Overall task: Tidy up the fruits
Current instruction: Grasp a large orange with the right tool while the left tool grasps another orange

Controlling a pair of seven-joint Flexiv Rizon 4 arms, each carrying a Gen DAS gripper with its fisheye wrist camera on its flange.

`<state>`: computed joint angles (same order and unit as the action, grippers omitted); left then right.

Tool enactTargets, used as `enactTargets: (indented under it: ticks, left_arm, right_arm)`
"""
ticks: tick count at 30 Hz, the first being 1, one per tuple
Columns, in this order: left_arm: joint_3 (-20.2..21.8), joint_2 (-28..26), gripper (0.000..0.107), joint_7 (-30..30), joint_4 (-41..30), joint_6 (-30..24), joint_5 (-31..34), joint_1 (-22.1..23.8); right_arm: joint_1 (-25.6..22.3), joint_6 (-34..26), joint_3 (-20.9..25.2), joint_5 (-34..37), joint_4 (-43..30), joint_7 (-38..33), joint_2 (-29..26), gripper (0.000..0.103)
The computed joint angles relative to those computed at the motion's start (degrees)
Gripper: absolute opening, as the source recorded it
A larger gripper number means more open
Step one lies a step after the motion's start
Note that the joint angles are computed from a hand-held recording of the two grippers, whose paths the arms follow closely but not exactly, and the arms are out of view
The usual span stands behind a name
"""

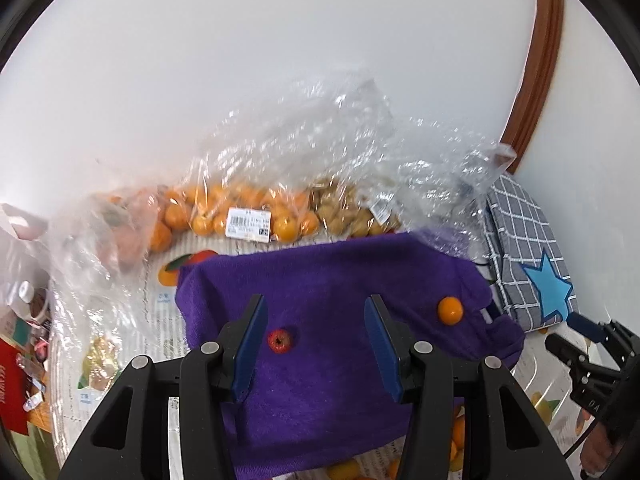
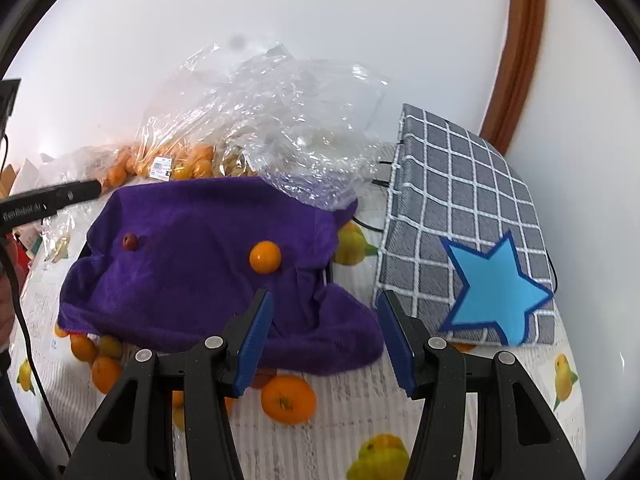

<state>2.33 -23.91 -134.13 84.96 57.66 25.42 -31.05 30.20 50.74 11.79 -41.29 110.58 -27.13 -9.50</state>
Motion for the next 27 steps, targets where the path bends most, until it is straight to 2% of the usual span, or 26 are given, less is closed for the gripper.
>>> enactTargets:
  ticks: [4, 10, 13, 16, 18, 22, 25, 27]
  left_arm:
    - [0.1, 1.6, 0.048, -2.1, 2.0, 0.6, 0.8, -0.7]
    - [0.1, 4.7, 0.048, -6.6, 5.8, -1.9, 4.4, -1.9]
    - [0.2, 6.9, 0.048, -10.5, 7.7, -3.5, 9.1, -3.1]
    - [-1.0, 9.0, 0.048, -13.6, 10.1, -4.4, 11.8, -2.8]
    - [-2.1, 10.4, 0.048, -14.8, 12.5, -3.8, 12.2, -1.9]
    - [-4.0, 12.2, 0.048, -17.7, 15.7, -6.0, 13.2, -1.4]
    - [-5.1, 13.4, 0.048, -20.9, 19.3, -4.5, 13.0, -0.7]
    - [-5.5, 14.2, 0.048, -23.0, 22.1, -1.5, 12.9, 0.0]
  right_arm:
    - [-0.5, 0.4, 0.8, 1.6, 1.8, 0.0, 1.9, 0.054]
    - [-1.3, 2.7, 1.6, 3.9, 4.5, -0.1, 3.5, 0.055]
    - [-1.4, 4.0, 2.0, 4.4, 6.0, -0.5, 3.7, 0.054]
    - [-1.6, 6.3, 2.1, 4.4, 8.1, 0.1, 4.1, 0.053]
    - [-1.6, 8.0, 2.1, 3.6, 9.4, 0.9, 4.4, 0.052]
    - [-2.0, 12.2, 2.4, 3.2, 12.0, 0.7, 4.8, 0.051]
    - [-2.0, 15.1, 2.2, 2.0, 14.0, 1.2, 4.5, 0.049]
    - [-2.0, 16.5, 2.0, 1.5, 14.9, 1.6, 3.9, 0.048]
